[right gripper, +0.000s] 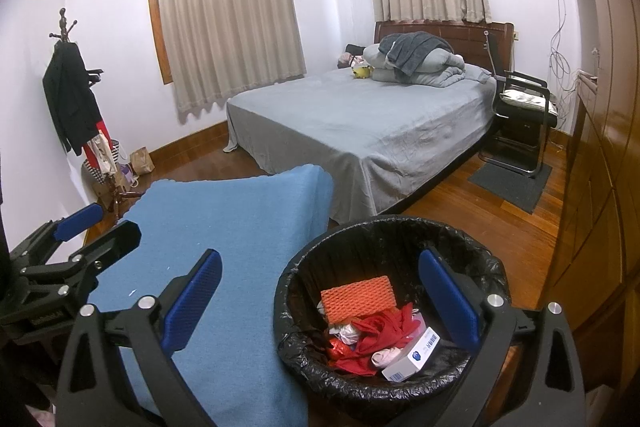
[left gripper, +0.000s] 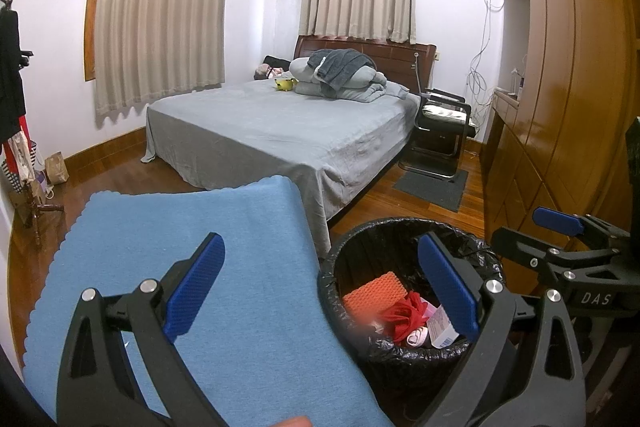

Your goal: Collect trash

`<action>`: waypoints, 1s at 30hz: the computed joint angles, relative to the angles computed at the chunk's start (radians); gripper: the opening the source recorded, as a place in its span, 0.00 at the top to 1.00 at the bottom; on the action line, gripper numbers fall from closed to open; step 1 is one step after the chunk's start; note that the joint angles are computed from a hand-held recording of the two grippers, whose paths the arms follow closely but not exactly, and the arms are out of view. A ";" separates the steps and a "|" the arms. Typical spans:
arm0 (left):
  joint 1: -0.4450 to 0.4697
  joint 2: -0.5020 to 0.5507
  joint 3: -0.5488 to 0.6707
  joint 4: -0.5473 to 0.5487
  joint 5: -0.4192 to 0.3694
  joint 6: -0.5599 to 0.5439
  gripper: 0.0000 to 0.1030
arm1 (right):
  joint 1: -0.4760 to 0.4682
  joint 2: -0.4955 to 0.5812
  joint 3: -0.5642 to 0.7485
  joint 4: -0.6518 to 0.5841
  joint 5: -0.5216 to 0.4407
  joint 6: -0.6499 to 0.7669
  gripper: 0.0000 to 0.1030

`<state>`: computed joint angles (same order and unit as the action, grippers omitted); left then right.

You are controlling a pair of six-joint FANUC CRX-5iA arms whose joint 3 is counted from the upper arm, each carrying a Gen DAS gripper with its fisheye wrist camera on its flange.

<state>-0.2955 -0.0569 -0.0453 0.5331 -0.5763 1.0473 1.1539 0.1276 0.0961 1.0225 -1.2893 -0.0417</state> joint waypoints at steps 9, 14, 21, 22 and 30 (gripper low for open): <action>0.001 -0.001 -0.001 0.001 0.000 -0.002 0.08 | 0.000 0.001 0.004 -0.002 -0.001 0.003 0.06; 0.000 0.000 -0.001 0.000 0.001 0.000 0.08 | 0.000 0.002 0.006 -0.002 -0.002 0.003 0.06; 0.004 -0.001 0.001 0.002 -0.003 -0.002 0.08 | 0.003 0.007 0.011 -0.004 -0.004 0.003 0.06; 0.003 -0.002 0.000 0.001 -0.002 -0.002 0.08 | 0.002 0.006 0.010 -0.003 -0.003 0.003 0.06; 0.005 -0.002 0.000 0.004 -0.004 -0.004 0.08 | 0.002 0.010 0.015 -0.004 -0.004 0.003 0.06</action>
<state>-0.2904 -0.0593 -0.0452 0.5368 -0.5805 1.0428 1.1564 0.1378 0.1106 1.0184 -1.2932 -0.0389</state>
